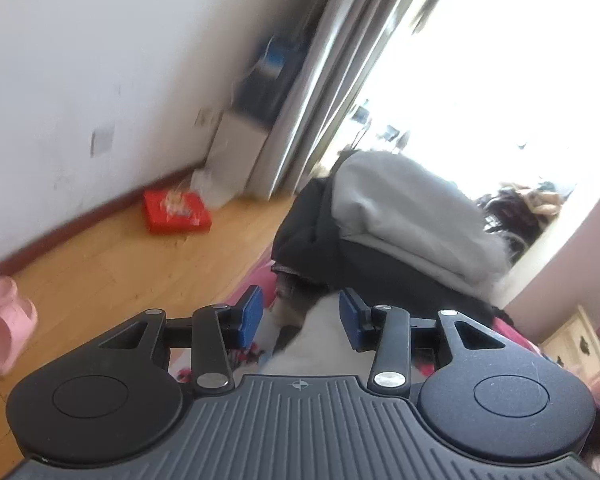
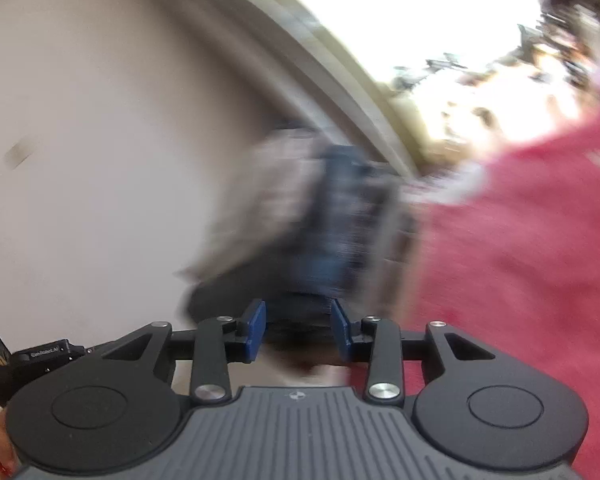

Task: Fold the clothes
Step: 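Carry the folded T-shirt with both tools onto the clothes stack, then open both tools to release the T-shirt and pull them back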

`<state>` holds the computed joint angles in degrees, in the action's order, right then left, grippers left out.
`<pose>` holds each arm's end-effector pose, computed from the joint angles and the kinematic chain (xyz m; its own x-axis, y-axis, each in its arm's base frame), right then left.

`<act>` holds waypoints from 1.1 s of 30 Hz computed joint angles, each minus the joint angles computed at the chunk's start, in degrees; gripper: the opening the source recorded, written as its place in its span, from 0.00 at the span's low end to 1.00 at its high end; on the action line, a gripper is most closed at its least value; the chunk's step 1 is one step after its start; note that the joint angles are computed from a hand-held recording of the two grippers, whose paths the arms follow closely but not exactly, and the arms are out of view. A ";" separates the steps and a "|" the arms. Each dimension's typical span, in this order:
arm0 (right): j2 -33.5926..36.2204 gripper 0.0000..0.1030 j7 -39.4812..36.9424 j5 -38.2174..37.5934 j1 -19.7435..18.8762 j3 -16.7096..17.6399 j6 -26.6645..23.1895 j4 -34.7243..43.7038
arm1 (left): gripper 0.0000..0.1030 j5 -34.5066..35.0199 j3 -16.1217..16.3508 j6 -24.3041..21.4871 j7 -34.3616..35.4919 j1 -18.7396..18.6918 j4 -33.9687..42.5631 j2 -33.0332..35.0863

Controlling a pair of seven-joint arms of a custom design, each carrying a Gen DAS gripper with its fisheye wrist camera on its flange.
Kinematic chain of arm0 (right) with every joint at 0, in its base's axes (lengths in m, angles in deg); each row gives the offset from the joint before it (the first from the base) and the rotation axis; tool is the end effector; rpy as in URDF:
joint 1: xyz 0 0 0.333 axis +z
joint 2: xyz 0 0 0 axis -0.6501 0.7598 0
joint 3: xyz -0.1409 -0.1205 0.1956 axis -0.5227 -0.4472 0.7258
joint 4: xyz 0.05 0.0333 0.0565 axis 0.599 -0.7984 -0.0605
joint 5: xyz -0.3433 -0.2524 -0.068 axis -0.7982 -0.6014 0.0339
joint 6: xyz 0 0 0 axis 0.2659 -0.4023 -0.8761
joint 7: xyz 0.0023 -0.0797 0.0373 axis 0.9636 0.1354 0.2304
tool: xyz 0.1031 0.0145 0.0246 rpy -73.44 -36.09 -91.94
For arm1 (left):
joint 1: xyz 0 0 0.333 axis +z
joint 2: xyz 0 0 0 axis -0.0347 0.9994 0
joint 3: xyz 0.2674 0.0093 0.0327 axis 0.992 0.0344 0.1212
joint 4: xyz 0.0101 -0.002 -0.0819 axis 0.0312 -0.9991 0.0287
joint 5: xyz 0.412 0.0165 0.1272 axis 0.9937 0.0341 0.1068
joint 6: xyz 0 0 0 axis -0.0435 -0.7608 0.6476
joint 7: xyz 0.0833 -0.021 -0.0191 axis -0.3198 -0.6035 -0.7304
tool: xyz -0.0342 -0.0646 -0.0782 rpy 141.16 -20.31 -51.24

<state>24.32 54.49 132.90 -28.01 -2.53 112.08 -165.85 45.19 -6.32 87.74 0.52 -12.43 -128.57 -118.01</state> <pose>0.5567 0.0322 0.5789 0.3733 -0.6932 -0.6165 -0.5984 0.3279 -0.7310 0.4508 -0.1690 0.6667 0.0681 -0.9139 0.4003 -0.5360 -0.3719 -0.7579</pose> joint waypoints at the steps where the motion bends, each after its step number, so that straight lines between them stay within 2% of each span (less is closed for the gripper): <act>1: 0.19 0.36 -1.85 -1.52 0.51 0.18 -2.76 1.44 | 0.41 0.46 -0.07 -0.96 1.00 -0.64 -3.05 -3.90; 2: 1.15 0.36 -3.79 -4.31 1.12 1.08 -4.98 3.45 | 0.41 1.05 -0.24 -1.87 2.23 -1.38 -6.06 -7.15; 3: 2.48 0.36 -5.47 -7.29 1.70 2.05 -7.10 5.86 | 0.41 2.61 -1.71 -3.21 2.22 -0.87 -8.20 -9.35; 6: 10.34 0.28 -4.95 -15.01 3.15 5.85 -8.44 14.66 | 0.41 9.81 -9.03 -9.61 -1.94 2.62 -11.49 -13.14; 7: 13.90 0.25 -2.38 -17.35 3.20 6.87 -8.38 17.75 | 0.41 11.38 -10.42 -11.37 -3.65 2.80 -12.52 -14.09; 9: 21.41 0.25 3.30 -22.68 3.21 8.88 -8.81 24.80 | 0.41 12.26 -11.00 -12.76 -8.22 2.20 -15.09 -15.81; 13: 33.42 0.22 17.24 -35.96 3.41 11.03 -11.31 35.17 | 0.41 12.34 -8.80 -11.22 -13.71 0.01 -18.86 -19.18; 16: 35.53 0.22 22.60 -37.92 2.06 12.18 -11.81 37.91 | 0.41 11.99 -6.54 -10.02 -13.22 -1.38 -19.88 -19.56; 18: 34.04 0.25 21.83 -36.41 0.45 12.97 -11.00 37.18 | 0.41 11.60 -5.76 -8.94 -13.12 -1.62 -20.11 -19.23; 21: 25.98 0.25 7.19 -25.15 -3.95 13.71 -13.50 31.31 | 0.41 12.46 -6.19 -5.57 -14.65 -0.12 -21.34 -19.68; 24: 14.44 0.25 -5.83 -20.06 -4.75 10.28 -17.39 21.64 | 0.41 13.61 -6.80 -2.41 -16.34 1.44 -22.77 -20.65; 27: 7.43 0.25 -10.68 -19.62 -4.28 5.96 -24.26 15.06 | 0.41 13.47 -5.80 -2.87 -13.80 0.24 -21.56 -17.81; 28: 5.99 0.25 -12.08 -21.39 -4.11 5.45 -24.34 12.87 | 0.41 13.27 -5.69 -3.58 -12.96 -0.08 -20.98 -16.57; 30: 4.60 0.22 -10.09 -29.98 -4.20 6.69 -19.36 8.49 | 0.41 13.28 -6.34 -4.74 -12.78 0.17 -20.35 -14.67; 32: 4.16 0.20 -7.23 -34.29 -3.98 7.13 -13.79 5.04 | 0.41 14.31 -7.50 -3.53 -14.47 1.26 -21.15 -15.40; 33: 3.28 0.20 -6.24 -33.68 -3.63 6.42 -12.62 4.19 | 0.41 14.82 -8.01 -4.01 -14.98 1.58 -21.02 -16.07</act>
